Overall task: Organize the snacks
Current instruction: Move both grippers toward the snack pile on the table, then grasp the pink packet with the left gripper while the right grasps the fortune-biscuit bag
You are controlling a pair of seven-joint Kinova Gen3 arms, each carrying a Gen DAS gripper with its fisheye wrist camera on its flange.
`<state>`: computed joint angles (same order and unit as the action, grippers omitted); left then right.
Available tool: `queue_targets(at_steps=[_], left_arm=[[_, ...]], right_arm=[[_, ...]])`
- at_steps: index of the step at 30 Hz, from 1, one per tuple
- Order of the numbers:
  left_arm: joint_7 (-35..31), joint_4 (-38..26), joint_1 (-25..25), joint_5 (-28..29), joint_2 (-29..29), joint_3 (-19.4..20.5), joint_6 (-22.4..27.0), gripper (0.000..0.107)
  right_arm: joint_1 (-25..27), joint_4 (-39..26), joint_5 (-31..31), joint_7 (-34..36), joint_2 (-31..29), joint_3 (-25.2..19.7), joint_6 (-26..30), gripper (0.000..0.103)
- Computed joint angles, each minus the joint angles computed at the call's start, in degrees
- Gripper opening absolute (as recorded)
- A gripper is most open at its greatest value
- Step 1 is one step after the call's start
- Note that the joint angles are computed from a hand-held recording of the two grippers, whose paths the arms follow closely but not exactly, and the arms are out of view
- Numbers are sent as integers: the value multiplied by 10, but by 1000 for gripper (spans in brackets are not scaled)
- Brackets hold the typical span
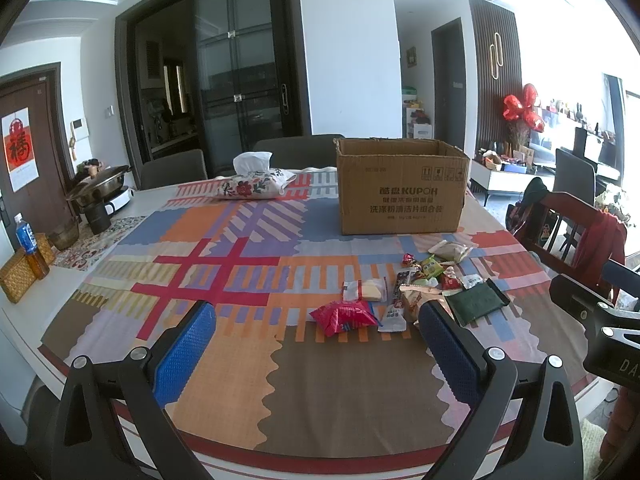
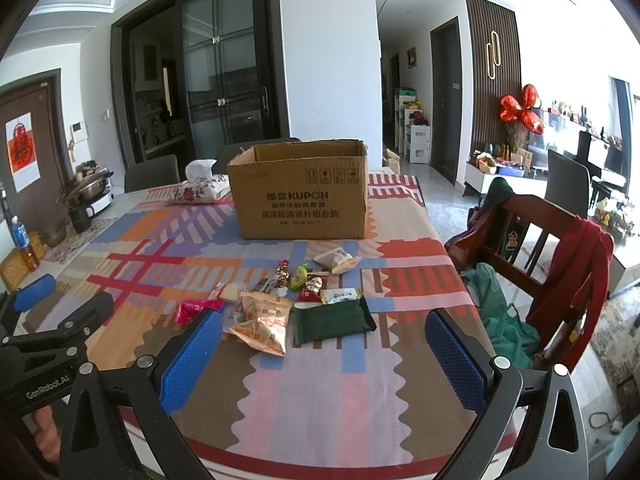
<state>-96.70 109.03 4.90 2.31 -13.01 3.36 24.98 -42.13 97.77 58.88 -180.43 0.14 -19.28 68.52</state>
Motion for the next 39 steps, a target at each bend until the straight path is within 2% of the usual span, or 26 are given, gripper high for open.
queue_targets(at_steps=[27, 34, 39], left_arm=[[-4, -1, 2, 5, -1, -4, 3, 103], [2, -12, -2, 6, 16, -3, 15, 103], [-8, -17, 1, 18, 31, -12, 17, 103]], right_arm=[[-5, -2, 0, -1, 5, 1, 2, 102], [6, -7, -23, 31, 6, 11, -32, 102], [33, -12, -76, 94, 12, 31, -103, 102]])
